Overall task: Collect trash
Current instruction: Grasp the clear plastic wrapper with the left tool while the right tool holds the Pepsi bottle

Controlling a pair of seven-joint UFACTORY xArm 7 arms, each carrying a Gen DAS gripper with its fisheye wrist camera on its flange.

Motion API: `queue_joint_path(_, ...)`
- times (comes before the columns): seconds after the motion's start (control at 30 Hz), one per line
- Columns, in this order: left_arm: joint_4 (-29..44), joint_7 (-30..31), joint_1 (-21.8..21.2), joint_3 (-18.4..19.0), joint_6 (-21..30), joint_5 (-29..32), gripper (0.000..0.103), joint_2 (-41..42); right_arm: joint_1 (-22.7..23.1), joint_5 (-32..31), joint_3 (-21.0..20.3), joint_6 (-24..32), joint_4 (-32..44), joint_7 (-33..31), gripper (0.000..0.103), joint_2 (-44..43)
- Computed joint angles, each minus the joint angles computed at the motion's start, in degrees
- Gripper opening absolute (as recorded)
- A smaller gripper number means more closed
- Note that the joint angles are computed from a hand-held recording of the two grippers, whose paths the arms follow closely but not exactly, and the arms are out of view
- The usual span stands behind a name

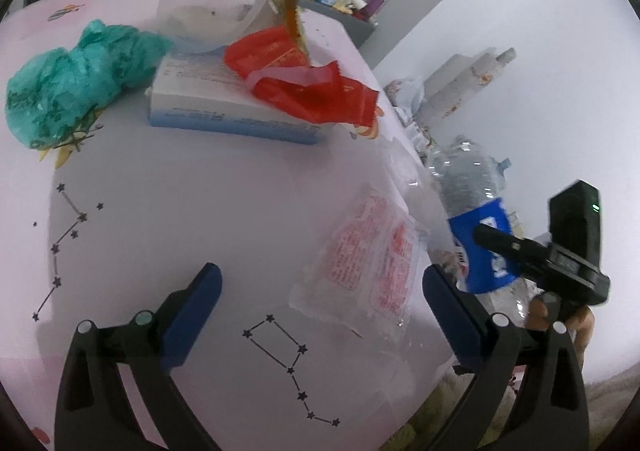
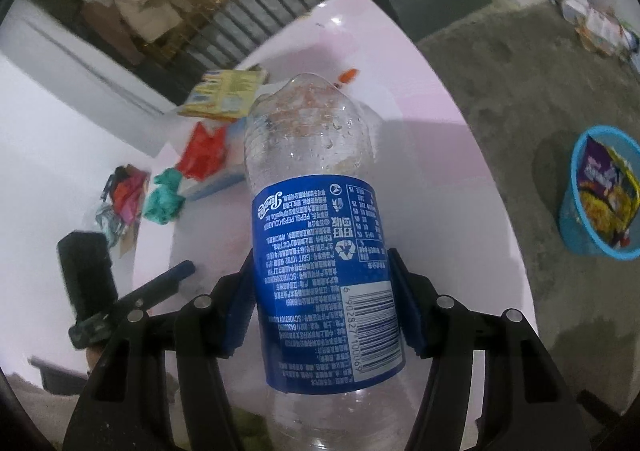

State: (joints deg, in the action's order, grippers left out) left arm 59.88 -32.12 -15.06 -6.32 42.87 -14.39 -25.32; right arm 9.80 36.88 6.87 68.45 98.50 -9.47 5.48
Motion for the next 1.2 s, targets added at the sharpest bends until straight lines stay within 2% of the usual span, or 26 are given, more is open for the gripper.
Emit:
queue_joint_path(0.07,1.3,-1.25,0.76,-0.61,1.82,1.5,0.097,0.65,-0.07,1.17,0.2,1.42,0.99,-0.95,0.057,0.22)
queue_joint_path(0.13,1.65,-0.78,0.76,-0.58,1.63,2.04,0.089,0.77,0.15,1.16,0.46,3.14,2.2,-0.88,0.057,1.01)
queue_joint_path(0.27,3.43,2.97,-0.84,-0.09,0.68,1.1,0.076,2.43,1.63,-4.65,0.88,3.69,2.97,1.58,0.057,2.15)
queue_joint_path(0.33,4.86,4.25,-1.3,-0.03,1.37,0.48,0.071,3.96,1.7,-4.77,1.0,4.09,2.77,2.04,0.057,2.4)
queue_joint_path(0.4,6.04,4.68,-1.42,0.12,2.61,-0.37,0.067,5.23,1.76,-4.71,1.14,4.37,2.85,2.11,0.057,2.55)
queue_joint_path(0.5,9.44,4.99,-0.92,-0.59,7.39,1.48,0.06,7.76,2.11,-5.44,1.33,4.08,2.85,1.94,0.057,2.6)
queue_joint_path(0.57,10.15,6.52,-1.16,-0.48,8.22,0.94,0.055,8.43,2.14,-5.57,1.34,4.19,3.09,1.81,0.057,2.75)
queue_joint_path(0.67,9.82,9.18,-1.91,1.28,8.19,-4.96,0.047,8.62,2.12,-5.47,1.37,4.23,3.34,1.66,0.057,3.02)
queue_joint_path(0.83,6.89,11.19,-2.06,3.21,6.51,-13.1,0.042,6.96,2.09,-5.5,1.34,4.01,2.85,1.5,0.057,2.6)
queue_joint_path(0.9,5.44,12.95,-2.5,4.63,5.99,-18.01,0.037,6.44,2.16,-5.67,1.32,3.63,2.48,1.41,0.058,2.34)
queue_joint_path(0.93,4.4,14.59,-3.13,6.0,5.77,-22.51,0.036,6.2,2.19,-5.71,1.31,3.54,2.39,1.41,0.058,2.27)
queue_joint_path(1.03,3.11,17.87,-3.29,7.72,5.83,-30.04,0.033,6.37,2.27,-5.61,1.31,3.23,2.1,1.49,0.057,2.12)
queue_joint_path(1.2,1.54,22.73,-2.83,8.49,6.5,-38.03,0.025,6.17,2.46,-5.41,1.36,2.2,1.36,1.33,0.057,1.78)
